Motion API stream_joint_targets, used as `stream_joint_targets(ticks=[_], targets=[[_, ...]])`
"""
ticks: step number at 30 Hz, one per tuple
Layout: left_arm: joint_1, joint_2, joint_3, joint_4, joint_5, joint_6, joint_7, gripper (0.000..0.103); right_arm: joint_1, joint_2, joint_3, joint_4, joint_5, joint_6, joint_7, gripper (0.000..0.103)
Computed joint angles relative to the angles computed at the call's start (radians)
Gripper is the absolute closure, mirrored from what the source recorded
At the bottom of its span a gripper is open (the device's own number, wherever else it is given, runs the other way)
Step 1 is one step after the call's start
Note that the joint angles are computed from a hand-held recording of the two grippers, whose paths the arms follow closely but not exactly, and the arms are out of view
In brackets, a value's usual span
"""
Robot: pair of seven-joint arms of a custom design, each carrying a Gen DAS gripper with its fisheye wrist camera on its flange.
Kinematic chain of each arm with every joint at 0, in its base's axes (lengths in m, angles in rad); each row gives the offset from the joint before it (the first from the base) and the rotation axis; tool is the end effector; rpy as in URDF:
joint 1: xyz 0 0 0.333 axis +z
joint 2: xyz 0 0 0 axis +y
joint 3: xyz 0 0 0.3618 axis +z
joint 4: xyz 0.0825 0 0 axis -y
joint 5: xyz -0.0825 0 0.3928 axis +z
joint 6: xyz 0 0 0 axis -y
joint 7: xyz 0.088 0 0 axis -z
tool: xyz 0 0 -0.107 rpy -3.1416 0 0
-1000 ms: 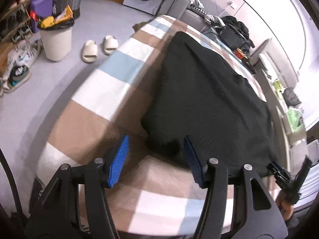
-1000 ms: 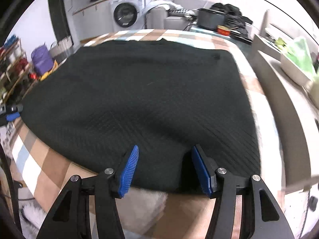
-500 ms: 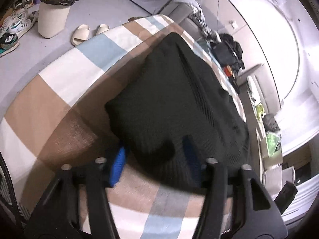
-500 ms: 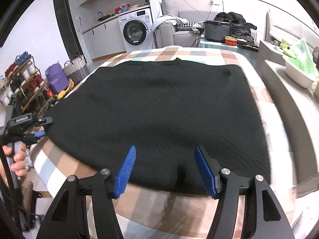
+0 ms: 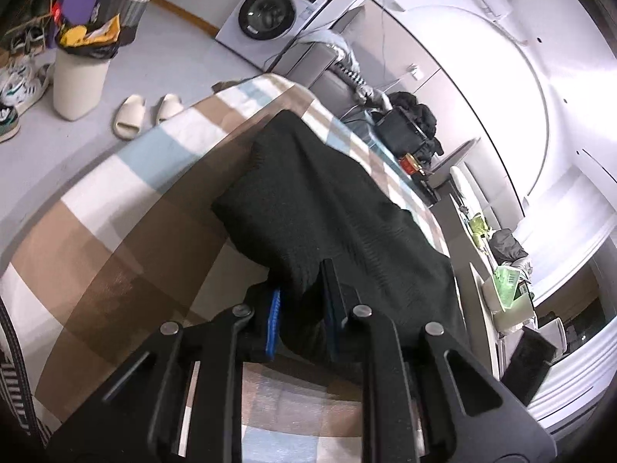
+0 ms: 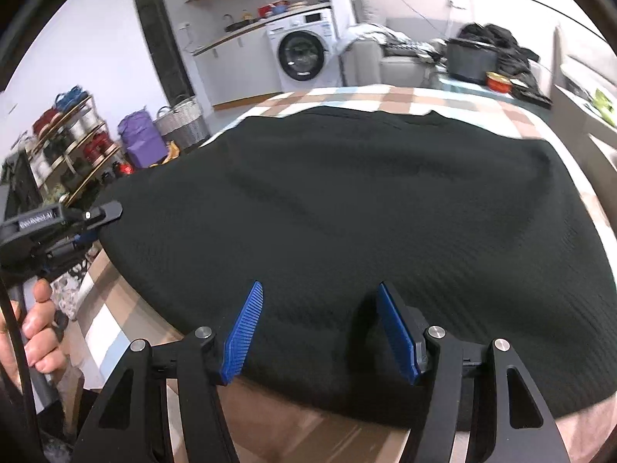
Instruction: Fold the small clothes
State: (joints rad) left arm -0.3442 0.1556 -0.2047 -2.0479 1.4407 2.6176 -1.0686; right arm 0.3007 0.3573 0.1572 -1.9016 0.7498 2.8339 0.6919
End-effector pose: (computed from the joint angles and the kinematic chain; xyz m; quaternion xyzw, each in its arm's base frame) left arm 0.5152 -0.3359 0.4361 -0.8429 0.2798 -0.4233 0.1789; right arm 0.6322 0.2605 0.4055 -0.8416 0.4154 -0.0923 0.3327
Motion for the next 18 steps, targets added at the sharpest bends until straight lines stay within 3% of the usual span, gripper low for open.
stream_joint_targets(ticks=[3,8,11,15,18], targets=[[0.000,-0.008,0.002,-0.002,0.022,0.000,-0.017,0.089,0.056,0.031,-0.047,0.015,-0.105,-0.012,0.085,0.042],[0.003,-0.011,-0.001,0.004,0.044,0.001,-0.023,0.090,0.062,0.032,-0.047,0.009,-0.156,0.001,0.107,0.043],[0.005,-0.008,-0.001,0.019,0.056,-0.002,-0.017,0.090,0.001,0.017,0.007,0.012,-0.070,-0.049,0.057,0.042],[0.005,0.007,0.002,0.061,0.072,-0.002,0.025,0.092,-0.013,-0.007,-0.001,0.001,-0.037,-0.048,0.029,0.042],[0.000,0.037,0.004,0.127,0.059,-0.008,0.123,0.093,-0.029,-0.023,-0.006,-0.005,-0.007,-0.054,0.006,0.042]])
